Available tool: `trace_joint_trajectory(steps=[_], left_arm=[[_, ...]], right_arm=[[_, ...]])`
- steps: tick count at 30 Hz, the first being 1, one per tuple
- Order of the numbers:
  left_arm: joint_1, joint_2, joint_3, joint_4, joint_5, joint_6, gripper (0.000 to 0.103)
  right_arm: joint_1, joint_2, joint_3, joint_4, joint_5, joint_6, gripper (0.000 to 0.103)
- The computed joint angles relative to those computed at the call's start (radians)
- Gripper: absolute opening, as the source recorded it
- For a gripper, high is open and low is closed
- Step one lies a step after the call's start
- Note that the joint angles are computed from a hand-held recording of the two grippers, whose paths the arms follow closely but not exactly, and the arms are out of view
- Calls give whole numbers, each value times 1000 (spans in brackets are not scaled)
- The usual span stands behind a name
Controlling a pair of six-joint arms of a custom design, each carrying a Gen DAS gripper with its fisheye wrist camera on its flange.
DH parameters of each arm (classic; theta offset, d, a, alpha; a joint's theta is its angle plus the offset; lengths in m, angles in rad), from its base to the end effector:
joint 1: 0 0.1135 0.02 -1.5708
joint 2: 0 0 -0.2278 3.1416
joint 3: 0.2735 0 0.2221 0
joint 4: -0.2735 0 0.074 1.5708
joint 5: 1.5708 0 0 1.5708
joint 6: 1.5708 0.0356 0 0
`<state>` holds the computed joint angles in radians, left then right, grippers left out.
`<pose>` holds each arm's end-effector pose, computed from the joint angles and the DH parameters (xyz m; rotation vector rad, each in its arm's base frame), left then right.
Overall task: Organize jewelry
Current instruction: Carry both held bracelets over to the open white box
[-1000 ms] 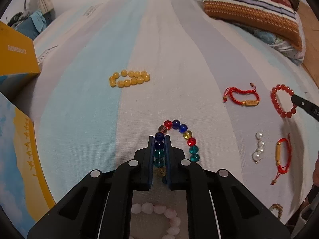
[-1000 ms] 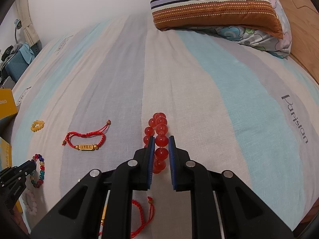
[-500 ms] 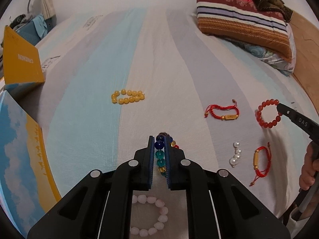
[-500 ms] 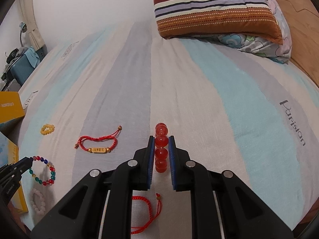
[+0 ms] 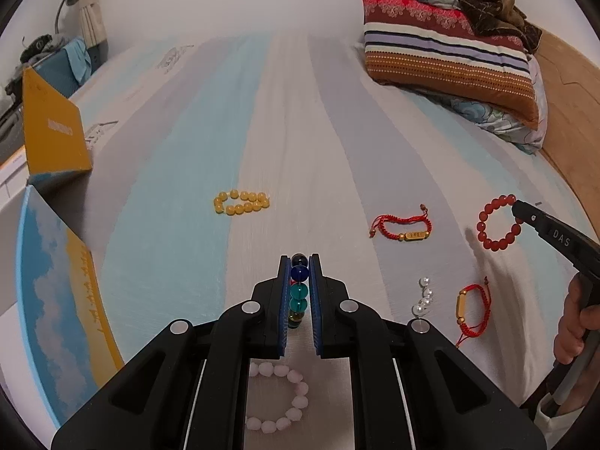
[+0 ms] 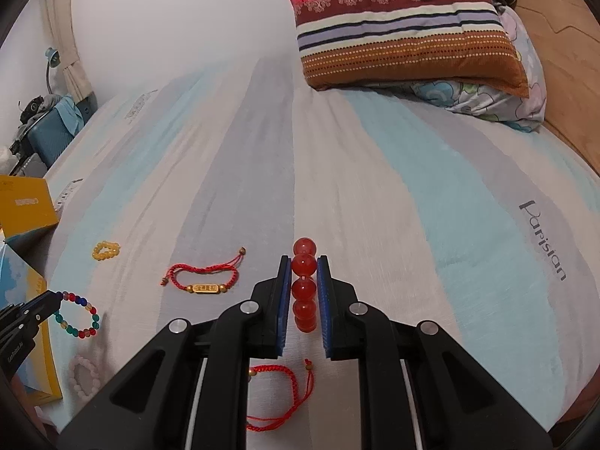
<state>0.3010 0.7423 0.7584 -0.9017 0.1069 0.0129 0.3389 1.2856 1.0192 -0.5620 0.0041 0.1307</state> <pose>0.1293 0.0362 0.2462 -0.3053 2.4304 0.0071 0.2378 0.0837 0.2529 -0.2485 2.3973 0.2134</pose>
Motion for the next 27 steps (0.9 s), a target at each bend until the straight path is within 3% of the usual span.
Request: trace_joint_trajectory(steps=[9,17,22,27], left_arm=[[-10,-1,50,-47,-11,-6,9],[51,9,139,-137,34,35,9],[135,1,211,-226,76,90,9],[358,6,327,-355,199,246,9]], right_arm=[[11,-21,50,-70,7,14,13],[64,-68,109,-178,37,56,13],[163,-87,183,-267,90,100,13],[325,-75,280,-354,171,185,13]])
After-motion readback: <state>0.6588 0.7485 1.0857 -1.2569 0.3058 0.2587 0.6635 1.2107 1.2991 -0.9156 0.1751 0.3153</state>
